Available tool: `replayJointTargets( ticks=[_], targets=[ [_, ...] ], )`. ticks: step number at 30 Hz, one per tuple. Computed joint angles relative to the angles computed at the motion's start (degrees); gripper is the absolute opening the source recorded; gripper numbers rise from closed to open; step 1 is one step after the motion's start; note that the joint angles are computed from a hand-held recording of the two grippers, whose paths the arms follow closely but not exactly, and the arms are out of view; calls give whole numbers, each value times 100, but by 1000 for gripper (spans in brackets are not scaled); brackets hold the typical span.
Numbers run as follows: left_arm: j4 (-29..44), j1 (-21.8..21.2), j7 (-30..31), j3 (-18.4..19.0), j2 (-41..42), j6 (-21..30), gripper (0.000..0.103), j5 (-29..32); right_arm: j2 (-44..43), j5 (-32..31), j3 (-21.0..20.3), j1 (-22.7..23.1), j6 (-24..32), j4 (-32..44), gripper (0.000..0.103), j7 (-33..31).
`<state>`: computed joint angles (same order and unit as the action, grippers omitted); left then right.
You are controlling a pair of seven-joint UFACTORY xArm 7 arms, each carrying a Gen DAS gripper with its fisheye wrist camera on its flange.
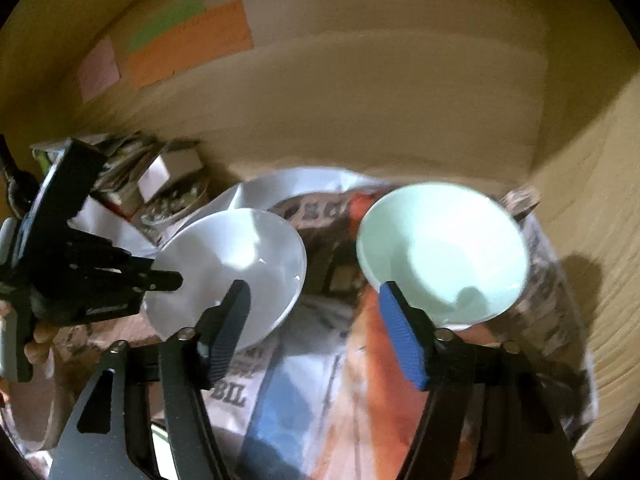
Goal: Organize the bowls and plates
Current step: 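Lift the white dotted bowl with both grippers and carry it toward the pink bowl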
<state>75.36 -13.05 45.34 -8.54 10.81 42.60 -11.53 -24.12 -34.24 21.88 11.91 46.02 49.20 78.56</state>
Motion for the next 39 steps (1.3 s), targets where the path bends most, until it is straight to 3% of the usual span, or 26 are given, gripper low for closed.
replayJointTargets(
  ticks=[6,11,15,20,26,39],
  targets=[
    [-304,166,546,21,-198,35,19,-465,353,731,-393,215,-605,2,46,-527],
    [-233,264,718,36,-84,105,19,-742,788,1180,-586,322,-653,211,35,-1010],
    [-258,308,894,18,-109,109,19,-938,897,1621,-795,362,-920,132,32,-1303],
    [-210,282,854,16,-66,106,19,-994,1091,1976,-881,382,-1238,177,15,-1581],
    [-257,272,717,26,-96,-35,18,-969,1289,1404,-687,367,-722,575,15,-1224],
    [-849,472,1290,241,-982,12,18,-2073,1077,168,-323,615,15,1031,15,-217]
  ],
)
